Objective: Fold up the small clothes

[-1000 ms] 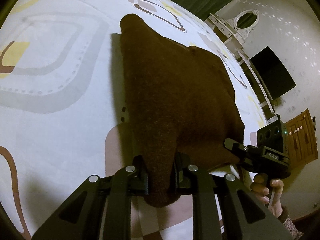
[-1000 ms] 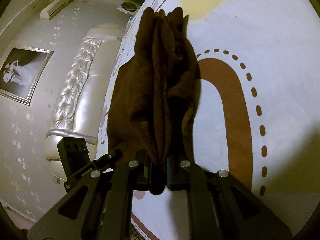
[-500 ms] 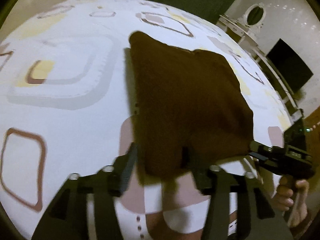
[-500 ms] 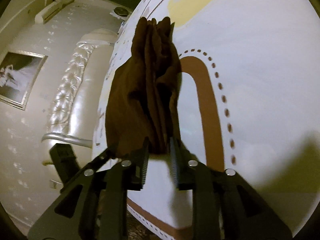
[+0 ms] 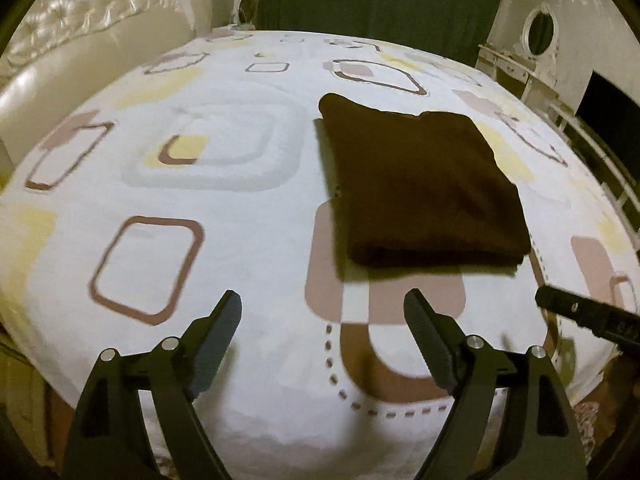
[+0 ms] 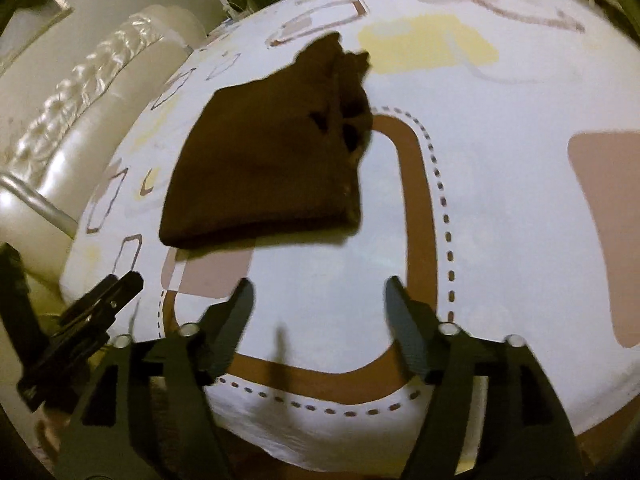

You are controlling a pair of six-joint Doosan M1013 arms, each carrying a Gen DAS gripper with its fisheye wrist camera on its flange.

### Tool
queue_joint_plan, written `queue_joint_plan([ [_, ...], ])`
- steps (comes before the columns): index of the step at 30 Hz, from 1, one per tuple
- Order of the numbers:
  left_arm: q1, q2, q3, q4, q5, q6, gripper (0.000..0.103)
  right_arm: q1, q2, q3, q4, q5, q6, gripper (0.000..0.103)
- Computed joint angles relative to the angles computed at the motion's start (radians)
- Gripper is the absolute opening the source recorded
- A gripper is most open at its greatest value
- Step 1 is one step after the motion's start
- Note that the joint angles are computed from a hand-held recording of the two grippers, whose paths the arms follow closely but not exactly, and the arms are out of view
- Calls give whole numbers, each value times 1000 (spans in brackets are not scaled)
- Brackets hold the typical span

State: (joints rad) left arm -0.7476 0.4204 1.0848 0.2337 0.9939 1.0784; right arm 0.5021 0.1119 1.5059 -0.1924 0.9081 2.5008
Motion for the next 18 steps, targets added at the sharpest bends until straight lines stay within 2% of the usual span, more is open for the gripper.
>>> queue_joint_plan([
  [6,-16,-52,62,66,-21,-25,84,68,28,-52,-186,116,39,80],
  [13,-22,-84,100,98,-57,-79,86,91,25,-49,-231,137,56,80],
  [18,-31,-80,94,112,-47,-74,86,101,20,-43,-271,138,77,81],
])
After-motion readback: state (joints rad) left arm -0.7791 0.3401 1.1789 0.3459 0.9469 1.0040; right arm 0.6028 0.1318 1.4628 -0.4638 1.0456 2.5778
